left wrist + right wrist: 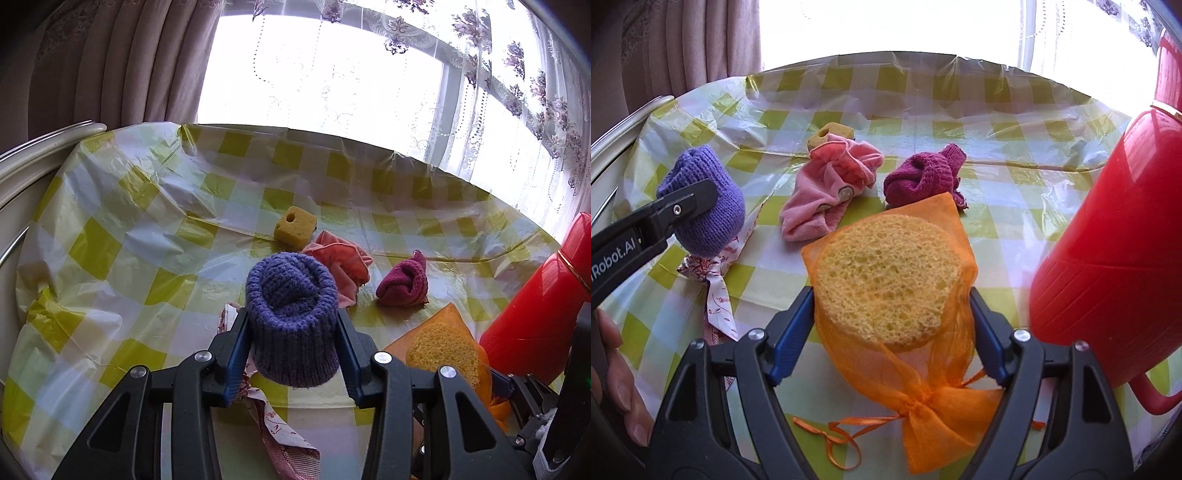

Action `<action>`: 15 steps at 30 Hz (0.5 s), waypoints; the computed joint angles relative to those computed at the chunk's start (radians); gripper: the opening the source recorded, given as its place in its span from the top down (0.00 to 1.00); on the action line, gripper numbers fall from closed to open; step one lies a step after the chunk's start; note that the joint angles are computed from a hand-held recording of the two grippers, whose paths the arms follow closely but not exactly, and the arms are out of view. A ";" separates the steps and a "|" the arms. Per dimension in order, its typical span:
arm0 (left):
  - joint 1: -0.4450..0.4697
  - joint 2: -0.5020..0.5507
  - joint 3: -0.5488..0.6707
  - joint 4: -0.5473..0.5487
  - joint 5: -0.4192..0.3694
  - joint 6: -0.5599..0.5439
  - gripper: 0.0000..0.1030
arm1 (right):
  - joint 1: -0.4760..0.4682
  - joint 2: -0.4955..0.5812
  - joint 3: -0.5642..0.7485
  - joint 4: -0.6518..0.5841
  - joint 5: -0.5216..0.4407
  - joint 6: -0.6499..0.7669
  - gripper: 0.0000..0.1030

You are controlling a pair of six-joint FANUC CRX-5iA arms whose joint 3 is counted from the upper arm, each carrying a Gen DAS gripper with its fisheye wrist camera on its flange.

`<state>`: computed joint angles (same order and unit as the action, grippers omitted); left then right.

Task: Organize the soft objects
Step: 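Lift the purple sock and orange bag and carry them toward the white box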

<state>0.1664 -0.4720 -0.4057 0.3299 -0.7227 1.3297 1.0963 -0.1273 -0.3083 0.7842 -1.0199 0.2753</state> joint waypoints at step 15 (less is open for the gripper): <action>0.012 -0.127 -0.043 -0.006 -0.073 0.061 0.57 | 0.080 -0.130 -0.072 0.047 -0.063 -0.067 0.22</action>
<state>0.1785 -0.5988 -0.4487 0.3240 -0.7956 1.3907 1.1762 -0.2576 -0.3803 0.8317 -1.0826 0.2081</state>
